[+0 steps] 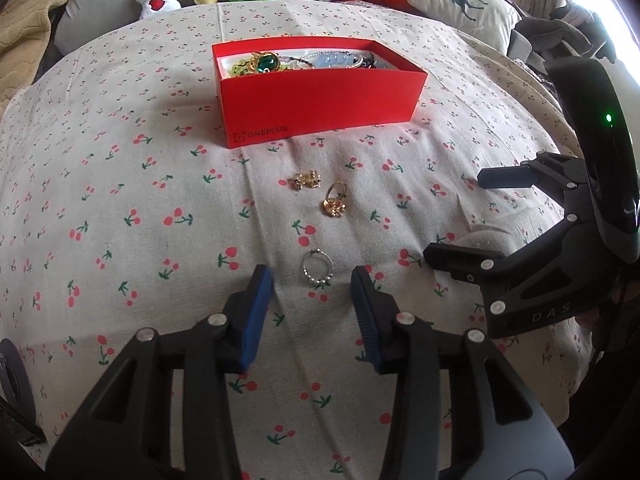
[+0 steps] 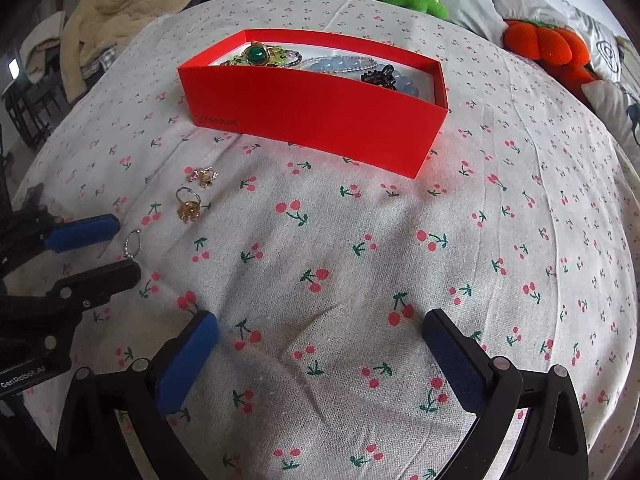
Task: Organize jewelry
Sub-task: 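Grasp the small silver ring with the left tool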
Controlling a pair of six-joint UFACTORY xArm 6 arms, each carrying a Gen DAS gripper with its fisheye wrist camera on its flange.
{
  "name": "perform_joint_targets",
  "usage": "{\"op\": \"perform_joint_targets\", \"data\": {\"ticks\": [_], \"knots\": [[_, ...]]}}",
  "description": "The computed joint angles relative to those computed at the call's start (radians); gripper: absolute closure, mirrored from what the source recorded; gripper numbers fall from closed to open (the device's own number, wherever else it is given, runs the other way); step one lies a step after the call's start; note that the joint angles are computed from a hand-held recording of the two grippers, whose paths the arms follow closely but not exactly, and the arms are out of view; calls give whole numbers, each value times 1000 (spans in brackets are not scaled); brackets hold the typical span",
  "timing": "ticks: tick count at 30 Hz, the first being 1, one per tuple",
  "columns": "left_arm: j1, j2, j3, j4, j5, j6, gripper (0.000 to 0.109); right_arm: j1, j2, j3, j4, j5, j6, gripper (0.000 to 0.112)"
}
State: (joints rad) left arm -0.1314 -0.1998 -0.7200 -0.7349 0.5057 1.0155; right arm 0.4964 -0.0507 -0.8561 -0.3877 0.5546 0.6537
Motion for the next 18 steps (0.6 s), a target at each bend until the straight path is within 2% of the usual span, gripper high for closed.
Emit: {"op": "perform_joint_targets", "data": {"ticks": [5,11,18], "knots": [[-21,-4,9,33,-22,-20,81,6,-1,-2,-4,8,13,9],[-45,-18,33,68,-58,-17,92,12,-2,-4,-6,10,27,9],[-32,-29,30,65,-41,-14,93,19,3,-18,-27,-12,61,9]]}}
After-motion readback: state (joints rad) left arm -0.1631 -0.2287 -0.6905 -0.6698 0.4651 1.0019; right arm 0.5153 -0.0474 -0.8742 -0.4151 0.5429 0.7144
